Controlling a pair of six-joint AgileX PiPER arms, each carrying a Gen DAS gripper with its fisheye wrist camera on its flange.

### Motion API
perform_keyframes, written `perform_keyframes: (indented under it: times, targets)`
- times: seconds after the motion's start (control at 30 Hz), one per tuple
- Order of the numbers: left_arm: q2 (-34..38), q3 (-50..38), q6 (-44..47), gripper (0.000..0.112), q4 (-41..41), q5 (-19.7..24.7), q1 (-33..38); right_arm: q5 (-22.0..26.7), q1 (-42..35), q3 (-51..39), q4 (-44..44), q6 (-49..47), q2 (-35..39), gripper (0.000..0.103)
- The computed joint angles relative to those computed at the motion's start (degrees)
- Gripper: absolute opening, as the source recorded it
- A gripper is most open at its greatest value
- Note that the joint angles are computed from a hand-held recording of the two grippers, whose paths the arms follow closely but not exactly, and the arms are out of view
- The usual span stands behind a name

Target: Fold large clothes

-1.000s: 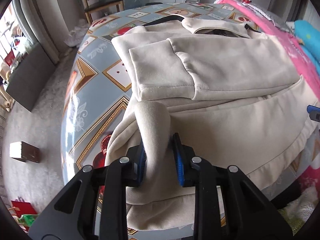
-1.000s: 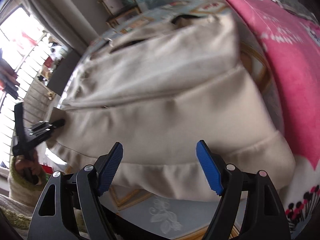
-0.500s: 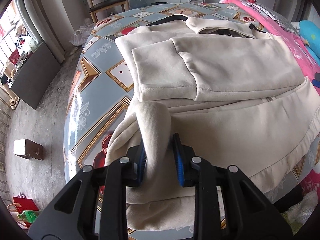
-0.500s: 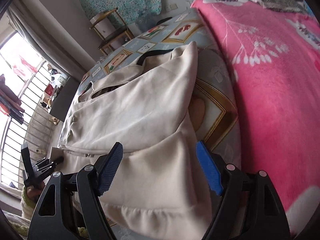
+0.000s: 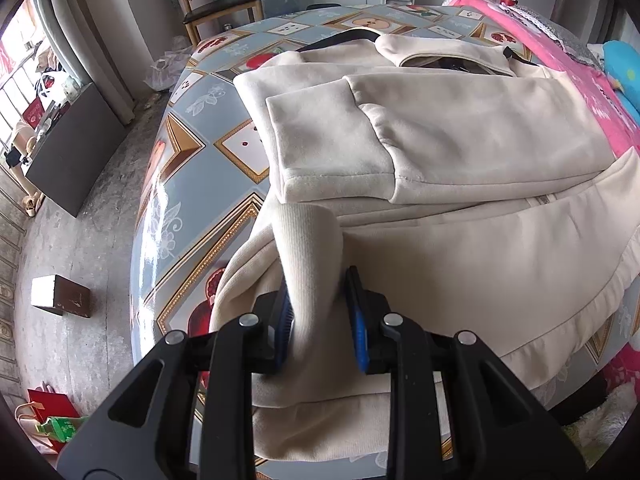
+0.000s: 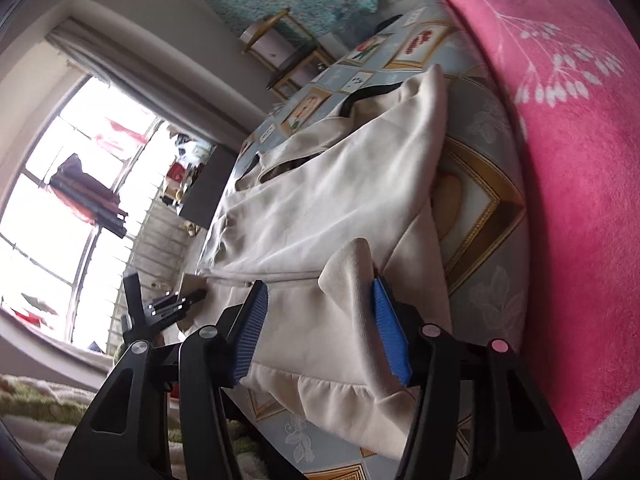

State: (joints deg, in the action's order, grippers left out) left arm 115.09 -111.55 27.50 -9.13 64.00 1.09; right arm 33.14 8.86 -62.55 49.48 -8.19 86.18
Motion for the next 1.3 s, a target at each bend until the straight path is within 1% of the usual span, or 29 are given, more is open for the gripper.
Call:
perform_keyframes:
  times: [0.1,0.17,0.2,0.27,0.33,0.5,0.6,0.7,0.77,0.8,0.9,0.97,1.03,1.1,1.13,1.17,1.23,1.3]
  targets:
    - [-0.03,0.07,-0.13,0.024,0.03,-0.1,-0.04,0.35,0.04,-1.52,-2.47,2.26,2.42,0.053]
    - [-0.01,0.02,-0.16,0.024,-0.11,0.02,0.0,-0.18,-1.13,-1.29,-0.07,0.77,4.15,0.053]
    - [0.05,-0.08,-0.16,0.024,-0.29,0.1,0.06,0.47,-2.82,0.25,2.13,-1.52,3.48,0.053]
    - [0.4,-0.65,-0.21,0.024,-0.85,0.6,0.32,0.81,-4.2,1.38,6.15,-4.38,4.34,0.048]
    - [0.67,-1.04,-0.13,0.024,-1.42,0.98,0.6,1.62,-4.74,2.53,7.94,-5.54,4.25,0.047]
    - [0.77,-1.14,0.24,0.024,-1.95,1.07,0.86,4.53,-3.8,4.9,6.52,-5.41,1.05,0.047]
    - [0.71,-1.02,0.48,0.024,-1.88,0.93,0.78,4.58,-2.57,4.06,3.54,-3.42,0.63,0.047]
    - [0.64,-0.9,0.39,0.024,-1.79,0.83,0.7,4.65,-0.21,-0.99,-6.75,5.93,3.41,0.046]
    - [0.56,-0.77,0.26,0.024,-1.56,0.62,0.55,5.51,1.79,-5.06,-14.96,13.63,6.08,0.038]
    - [0.59,-0.83,0.17,0.024,-1.43,0.61,0.48,6.38,3.26,-7.43,-20.35,18.7,7.56,0.037]
    - [0.62,-0.98,-0.03,0.024,-1.18,0.68,0.35,8.75,7.46,-11.15,-33.41,29.71,8.67,0.028]
    - [0.55,-0.82,-0.03,0.024,-1.03,0.5,0.27,9.83,9.28,-11.85,-38.56,33.67,7.87,0.016]
    - [0.4,-0.47,-0.02,0.024,-0.65,0.09,0.07,12.66,12.29,-13.76,-45.94,39.66,7.71,0.012]
    - [-0.1,0.41,-0.17,0.024,0.32,-0.77,-0.44,16.0,14.25,-15.98,-51.43,43.0,8.48,0.012]
    - [-0.3,0.77,-0.19,0.024,0.75,-1.12,-0.63,19.88,16.47,-18.69,-56.56,46.11,10.19,0.012]
    - [-0.6,1.24,-0.3,0.024,1.53,-1.6,-1.01,22.02,17.64,-20.02,-59.39,47.5,11.28,0.012]
    - [-0.92,1.73,-0.59,0.024,2.66,-2.14,-1.55,25.23,19.7,-22.98,-63.28,49.39,13.86,0.012]
    - [-1.08,1.95,-0.86,0.024,3.57,-2.43,-1.96,27.26,20.93,-24.8,-65.84,50.61,15.59,0.012]
